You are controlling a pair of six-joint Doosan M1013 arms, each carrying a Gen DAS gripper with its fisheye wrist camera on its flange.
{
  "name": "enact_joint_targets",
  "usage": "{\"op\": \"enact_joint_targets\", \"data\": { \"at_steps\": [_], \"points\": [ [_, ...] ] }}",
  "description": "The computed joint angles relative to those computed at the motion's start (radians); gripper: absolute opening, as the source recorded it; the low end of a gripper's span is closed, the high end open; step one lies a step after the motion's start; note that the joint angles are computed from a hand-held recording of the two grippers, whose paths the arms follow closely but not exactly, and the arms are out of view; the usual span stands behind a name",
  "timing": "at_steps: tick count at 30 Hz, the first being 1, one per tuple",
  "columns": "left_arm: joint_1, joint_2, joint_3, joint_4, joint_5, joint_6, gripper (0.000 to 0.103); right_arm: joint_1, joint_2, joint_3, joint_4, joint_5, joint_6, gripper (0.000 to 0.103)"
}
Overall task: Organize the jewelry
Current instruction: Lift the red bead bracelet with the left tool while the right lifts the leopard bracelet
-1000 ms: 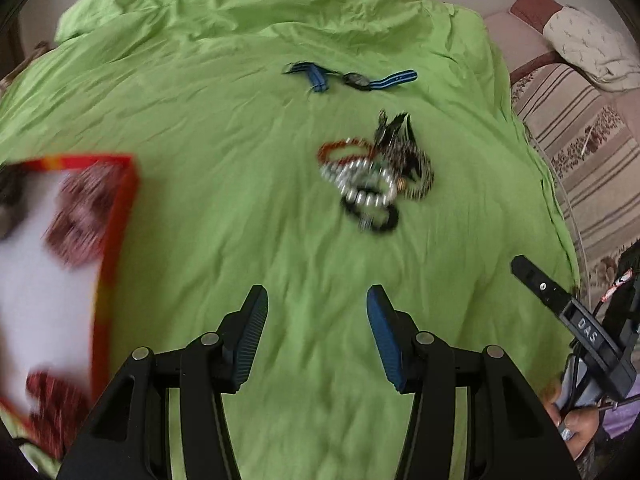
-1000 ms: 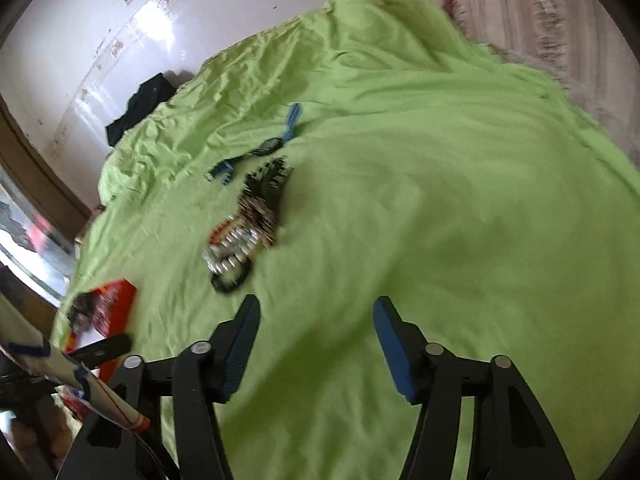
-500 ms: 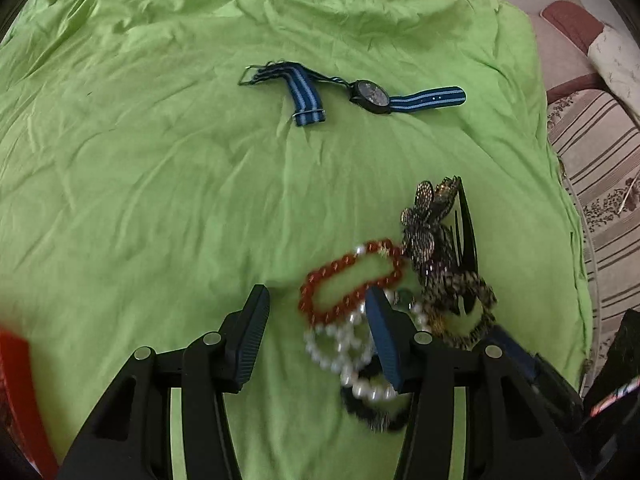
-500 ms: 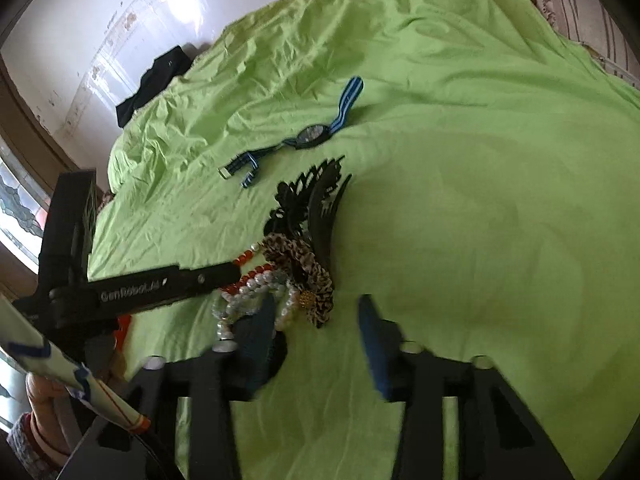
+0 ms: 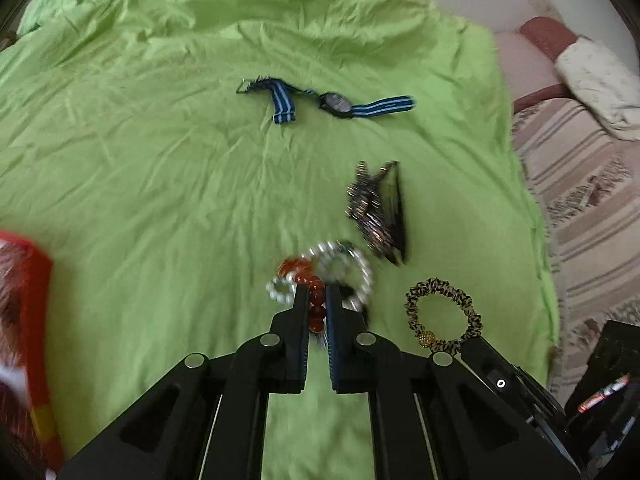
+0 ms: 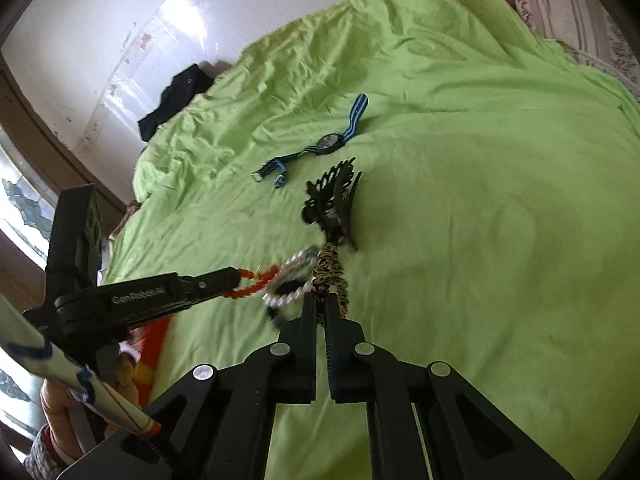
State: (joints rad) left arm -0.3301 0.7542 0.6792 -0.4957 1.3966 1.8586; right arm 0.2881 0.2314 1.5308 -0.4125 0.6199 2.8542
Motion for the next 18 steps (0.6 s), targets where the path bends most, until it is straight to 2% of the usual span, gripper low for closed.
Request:
{"op": "enact_joint_targets", "data": {
  "at_steps": [7,10,14,17,18],
  "points": [
    [0.068,-0.141,0.194,-0.125,0.022,0.093,0.007,0.067,-0.078,0.056,-0.008,0.014,0.065,0.005],
    [0.098,-0.196,0.285,-0.143,0.031,0.137,0.007,0.095,-0.108,0.099,0.016,-0.032,0.117,0.005],
    [0.130,-0.242,0.390,-0.130,0.031,0.171,0.007,0.121,-0.128,0.151,0.071,-0.101,0.148,0.005],
    [0.143,-0.257,0.442,-0.067,-0.005,0.155,0.007,0.129,-0.126,0.172,0.106,-0.071,0.166,0.005],
    [0.146,-0.261,0.454,-0.047,-0.022,0.152,0.007,0.130,-0.123,0.173,0.115,-0.038,0.168,0.007]
  ]
}}
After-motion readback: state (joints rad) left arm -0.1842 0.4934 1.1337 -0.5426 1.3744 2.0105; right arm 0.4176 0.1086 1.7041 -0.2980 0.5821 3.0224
